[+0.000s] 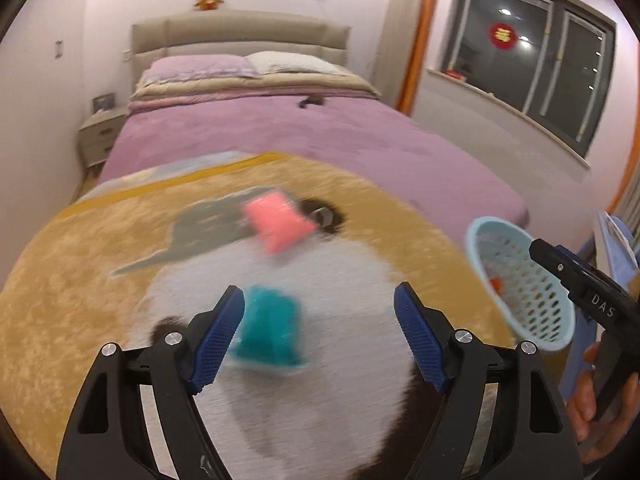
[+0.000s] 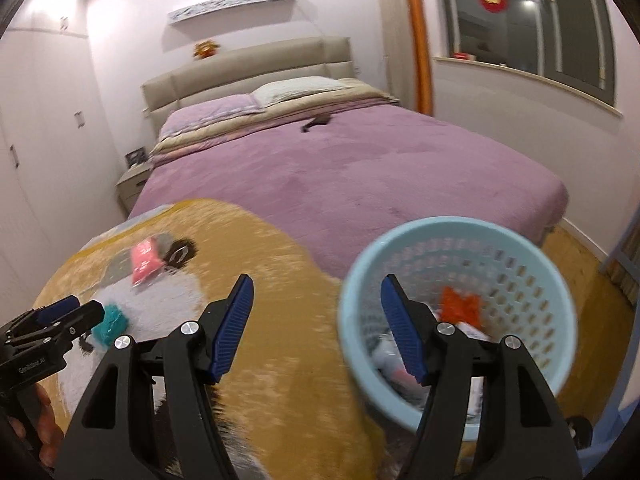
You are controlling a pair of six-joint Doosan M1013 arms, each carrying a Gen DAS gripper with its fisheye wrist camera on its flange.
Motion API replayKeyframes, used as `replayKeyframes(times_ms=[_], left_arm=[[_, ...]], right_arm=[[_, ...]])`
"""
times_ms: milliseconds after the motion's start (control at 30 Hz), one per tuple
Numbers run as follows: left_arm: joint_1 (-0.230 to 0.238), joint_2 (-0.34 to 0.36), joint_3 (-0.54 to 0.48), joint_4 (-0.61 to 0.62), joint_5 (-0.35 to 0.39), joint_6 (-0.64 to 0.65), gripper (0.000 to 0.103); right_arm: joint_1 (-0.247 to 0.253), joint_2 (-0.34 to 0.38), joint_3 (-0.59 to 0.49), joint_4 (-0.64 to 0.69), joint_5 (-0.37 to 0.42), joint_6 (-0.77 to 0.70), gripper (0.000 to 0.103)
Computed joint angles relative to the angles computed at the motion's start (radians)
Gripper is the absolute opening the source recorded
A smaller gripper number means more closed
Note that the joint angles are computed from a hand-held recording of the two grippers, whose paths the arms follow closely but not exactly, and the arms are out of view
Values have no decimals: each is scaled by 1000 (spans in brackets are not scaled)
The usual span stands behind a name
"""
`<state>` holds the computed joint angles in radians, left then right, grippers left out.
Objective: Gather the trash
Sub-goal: 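Grasp the teal packet with the left tool while the right tool grasps the pink packet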
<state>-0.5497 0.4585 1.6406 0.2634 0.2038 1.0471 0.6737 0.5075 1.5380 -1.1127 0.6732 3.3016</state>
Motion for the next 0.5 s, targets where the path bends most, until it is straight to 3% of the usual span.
replayKeyframes(times_ms=[233, 500], left_arm=[[45, 25, -11, -299, 33, 285, 74], [52, 39, -10, -316, 46, 292, 74]], right_arm=[[-9, 59, -96, 174, -91, -231, 55], [-8, 109, -194, 276, -97, -417, 55]])
